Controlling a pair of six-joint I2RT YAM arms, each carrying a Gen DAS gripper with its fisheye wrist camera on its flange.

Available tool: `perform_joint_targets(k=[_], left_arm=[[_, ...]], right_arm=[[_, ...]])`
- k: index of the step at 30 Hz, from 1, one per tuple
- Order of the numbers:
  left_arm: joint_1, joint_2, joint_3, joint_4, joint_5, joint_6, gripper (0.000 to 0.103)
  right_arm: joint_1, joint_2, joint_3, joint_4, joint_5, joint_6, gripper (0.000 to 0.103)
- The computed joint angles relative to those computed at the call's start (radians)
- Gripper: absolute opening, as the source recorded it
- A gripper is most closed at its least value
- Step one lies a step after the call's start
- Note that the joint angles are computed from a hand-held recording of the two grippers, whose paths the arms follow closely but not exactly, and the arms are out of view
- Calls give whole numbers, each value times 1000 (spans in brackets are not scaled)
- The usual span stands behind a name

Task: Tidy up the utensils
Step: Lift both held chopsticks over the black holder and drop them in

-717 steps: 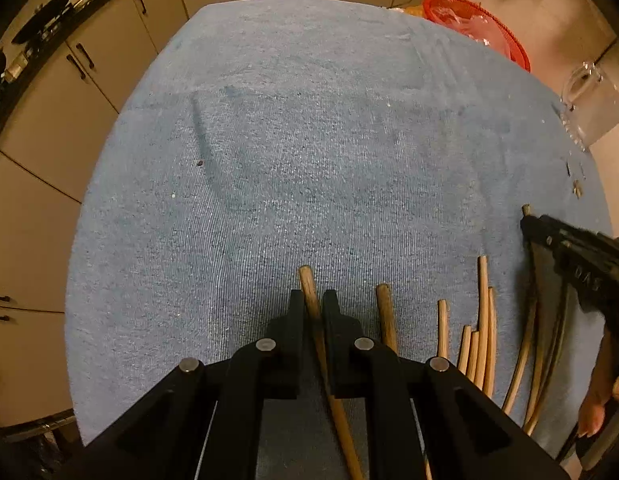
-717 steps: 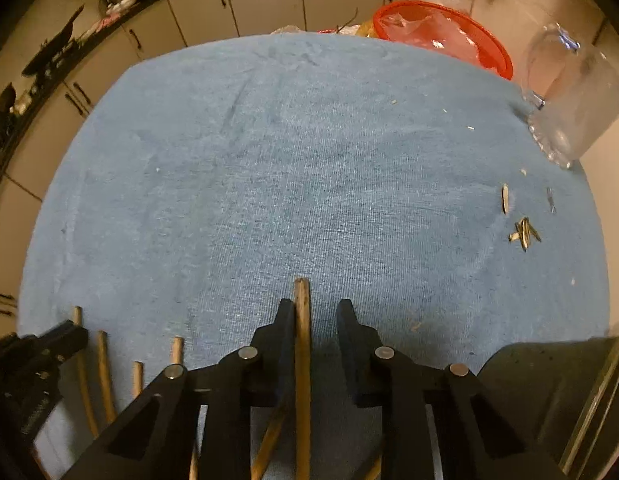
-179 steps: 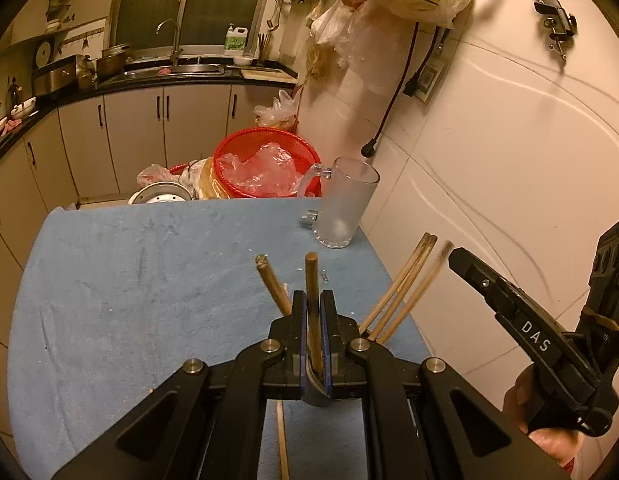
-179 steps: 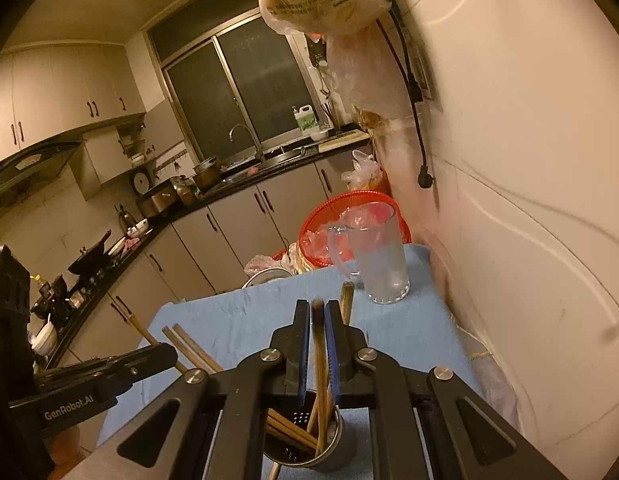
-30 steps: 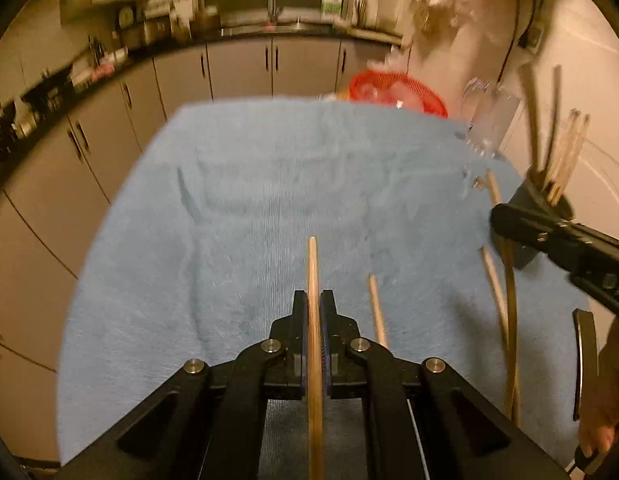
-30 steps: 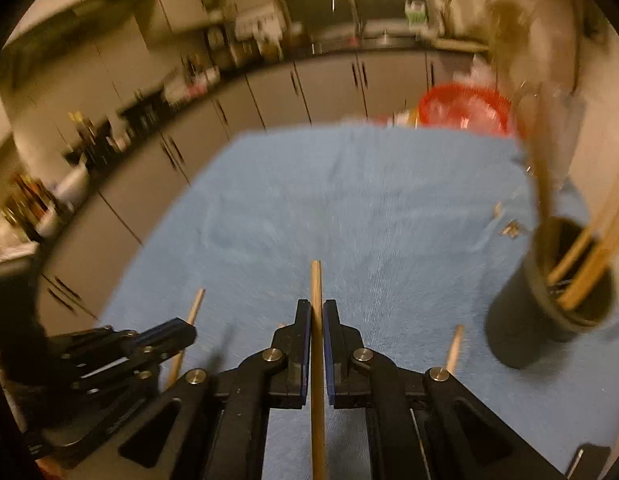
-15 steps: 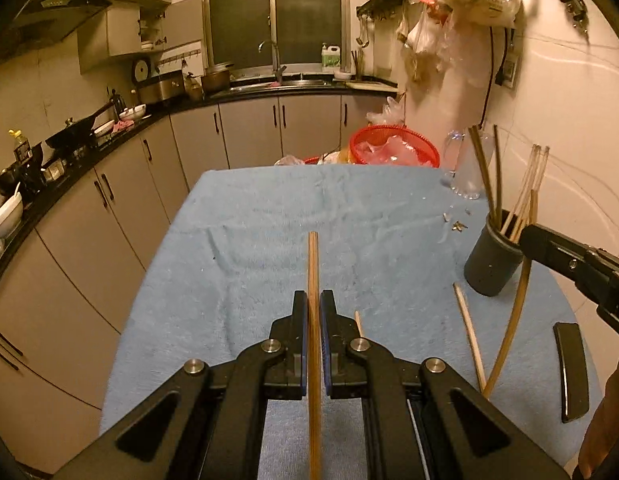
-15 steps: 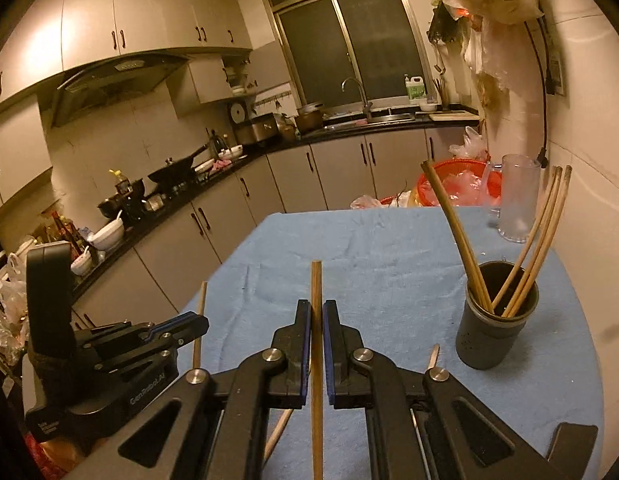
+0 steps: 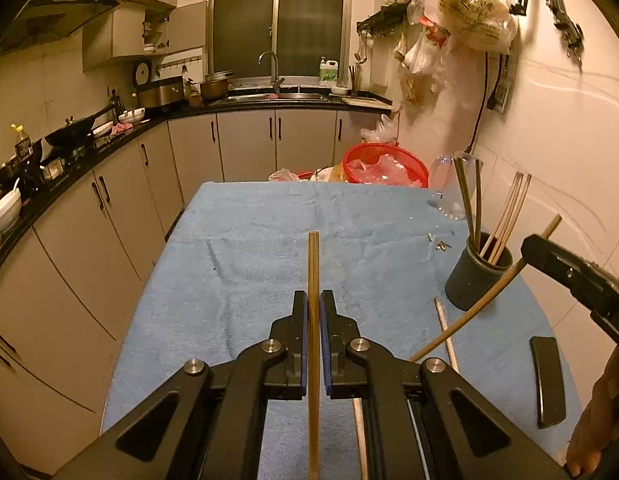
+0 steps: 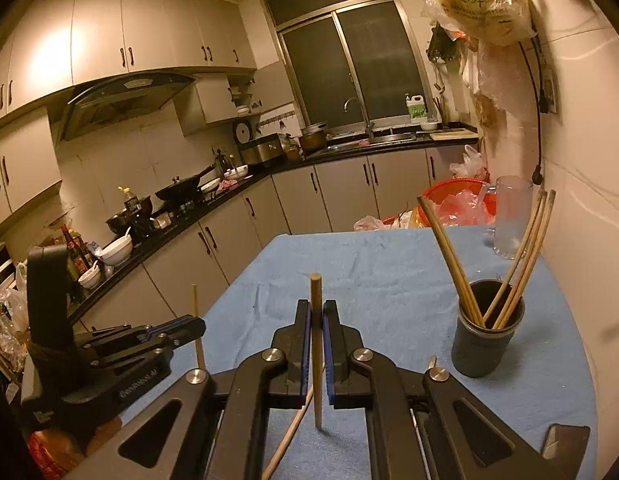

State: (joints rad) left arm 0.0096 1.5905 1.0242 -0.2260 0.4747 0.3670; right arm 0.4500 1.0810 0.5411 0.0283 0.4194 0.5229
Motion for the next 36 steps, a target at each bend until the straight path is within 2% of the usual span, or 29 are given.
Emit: perform_joint_targets(k=[13, 21, 32, 36], left_arm=[[25, -29, 39, -66, 60, 2, 6], [7, -35, 80, -112, 81, -3, 6], [-78, -42, 182, -217, 106, -21, 6], [-127, -46, 214, -245, 103, -41, 6]], right_arm=[[-2, -99, -35, -37, 19, 12, 6], [-64, -199, -58, -89, -10, 6, 6], [-244, -347, -28, -216, -107, -48, 6], [-346, -388, -10, -254, -181, -71, 6]])
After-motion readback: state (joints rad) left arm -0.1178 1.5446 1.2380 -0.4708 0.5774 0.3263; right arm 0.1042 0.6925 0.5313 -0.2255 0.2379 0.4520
